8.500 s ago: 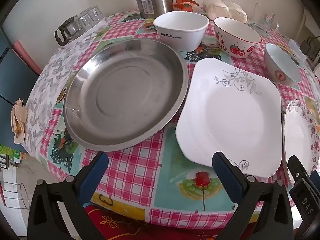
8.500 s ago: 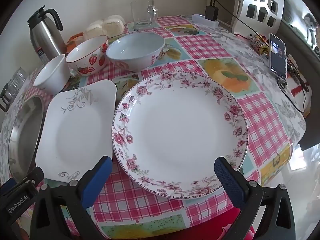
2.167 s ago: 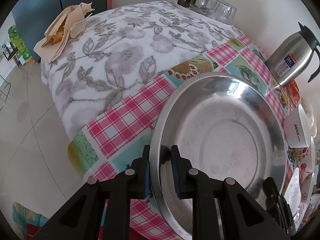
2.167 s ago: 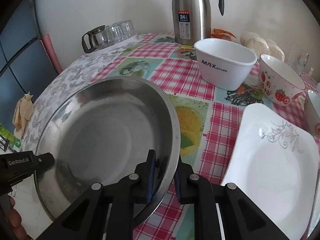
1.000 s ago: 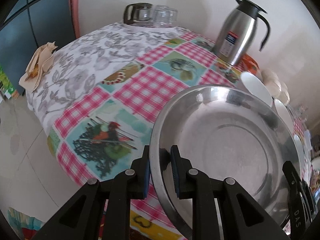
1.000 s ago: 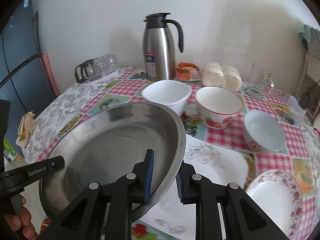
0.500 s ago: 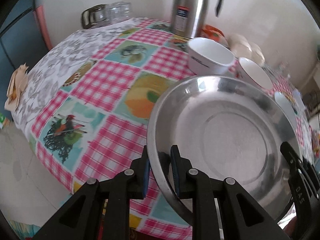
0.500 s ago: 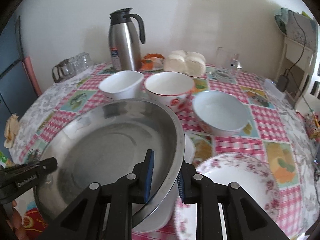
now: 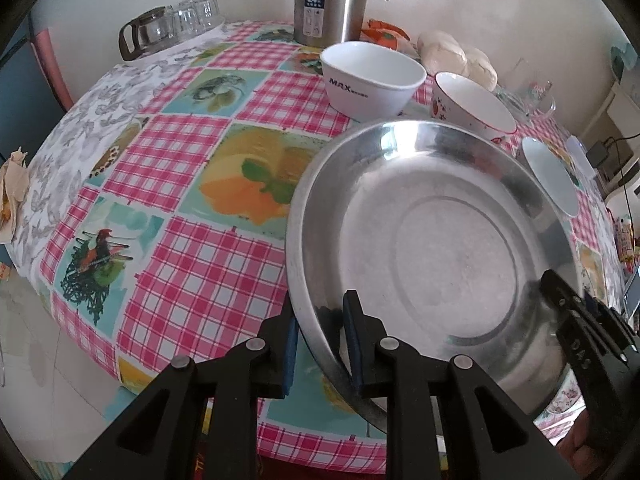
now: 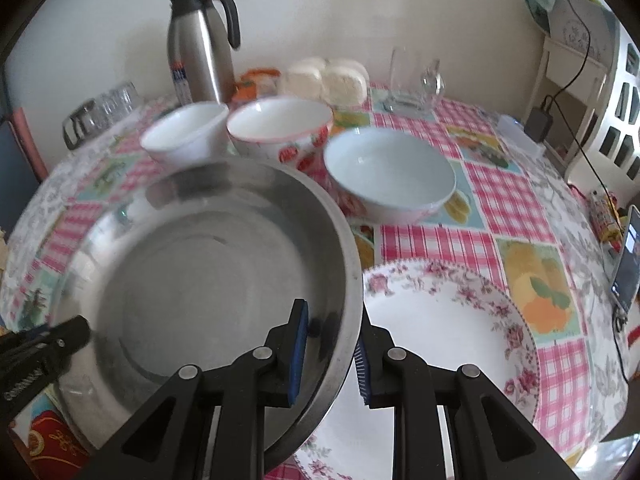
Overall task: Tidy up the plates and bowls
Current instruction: 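Lift the steel tray with both tools and carry it toward the rose plate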
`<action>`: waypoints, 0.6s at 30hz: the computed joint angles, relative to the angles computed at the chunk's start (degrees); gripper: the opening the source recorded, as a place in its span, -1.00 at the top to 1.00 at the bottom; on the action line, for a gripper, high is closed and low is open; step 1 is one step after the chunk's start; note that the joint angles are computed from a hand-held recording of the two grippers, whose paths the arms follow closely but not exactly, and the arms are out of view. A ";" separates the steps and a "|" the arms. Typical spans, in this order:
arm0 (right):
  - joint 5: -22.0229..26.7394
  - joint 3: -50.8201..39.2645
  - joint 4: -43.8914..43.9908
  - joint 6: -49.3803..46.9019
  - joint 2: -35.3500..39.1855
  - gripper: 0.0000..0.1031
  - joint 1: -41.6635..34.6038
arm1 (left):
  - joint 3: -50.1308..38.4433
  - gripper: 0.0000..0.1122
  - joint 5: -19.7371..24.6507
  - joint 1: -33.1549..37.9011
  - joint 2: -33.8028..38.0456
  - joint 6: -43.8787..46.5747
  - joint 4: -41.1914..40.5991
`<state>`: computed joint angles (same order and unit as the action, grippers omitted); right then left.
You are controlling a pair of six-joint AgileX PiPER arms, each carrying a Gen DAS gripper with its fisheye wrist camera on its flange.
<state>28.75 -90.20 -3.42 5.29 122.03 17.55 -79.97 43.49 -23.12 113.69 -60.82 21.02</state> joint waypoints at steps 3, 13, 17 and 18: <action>0.30 -0.14 0.19 -0.01 0.29 0.52 0.03 | -0.72 0.55 0.43 -0.05 0.64 1.26 -0.62; -0.17 0.19 -6.24 6.41 0.05 0.50 0.71 | -3.10 0.46 1.85 -0.42 2.57 5.26 -2.08; 0.08 -0.12 -5.78 6.66 0.21 0.50 0.10 | -3.53 0.45 2.08 -0.73 2.94 6.21 -2.19; 0.13 -0.22 -5.35 6.58 0.22 0.50 -0.03 | -3.34 0.43 1.86 -0.60 2.83 6.25 -2.36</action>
